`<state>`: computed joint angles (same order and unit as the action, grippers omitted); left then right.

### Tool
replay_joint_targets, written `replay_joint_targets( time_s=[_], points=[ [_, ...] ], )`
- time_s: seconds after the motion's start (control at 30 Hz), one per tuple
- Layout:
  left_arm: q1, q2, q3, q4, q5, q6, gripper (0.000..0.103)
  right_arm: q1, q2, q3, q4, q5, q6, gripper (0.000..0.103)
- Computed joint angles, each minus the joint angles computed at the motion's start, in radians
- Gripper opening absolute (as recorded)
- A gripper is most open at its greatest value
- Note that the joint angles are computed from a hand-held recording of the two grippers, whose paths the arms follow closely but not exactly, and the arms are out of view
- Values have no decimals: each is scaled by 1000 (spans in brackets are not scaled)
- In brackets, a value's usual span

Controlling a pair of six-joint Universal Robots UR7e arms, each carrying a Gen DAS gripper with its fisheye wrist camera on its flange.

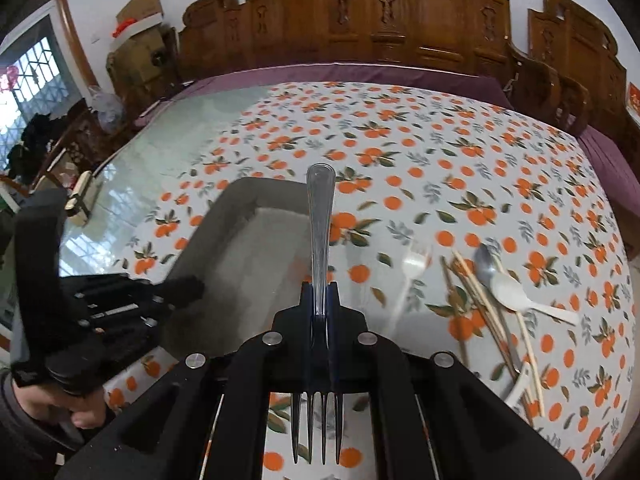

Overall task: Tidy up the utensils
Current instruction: 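Lower the metal spoon into the tray with the left gripper while the right gripper carries the fork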

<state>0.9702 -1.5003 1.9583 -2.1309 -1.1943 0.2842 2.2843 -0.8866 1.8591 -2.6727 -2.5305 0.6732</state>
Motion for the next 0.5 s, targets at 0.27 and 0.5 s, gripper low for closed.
replay_joint_targets(
  time_s=[0.27, 0.5],
  points=[
    [1, -22, -2, -15, 16, 4, 4, -18, 55, -47, -79, 49, -79, 8],
    [-6, -72, -21, -19, 57, 29, 4, -44, 118, -94, -174, 119, -147, 8]
  ],
)
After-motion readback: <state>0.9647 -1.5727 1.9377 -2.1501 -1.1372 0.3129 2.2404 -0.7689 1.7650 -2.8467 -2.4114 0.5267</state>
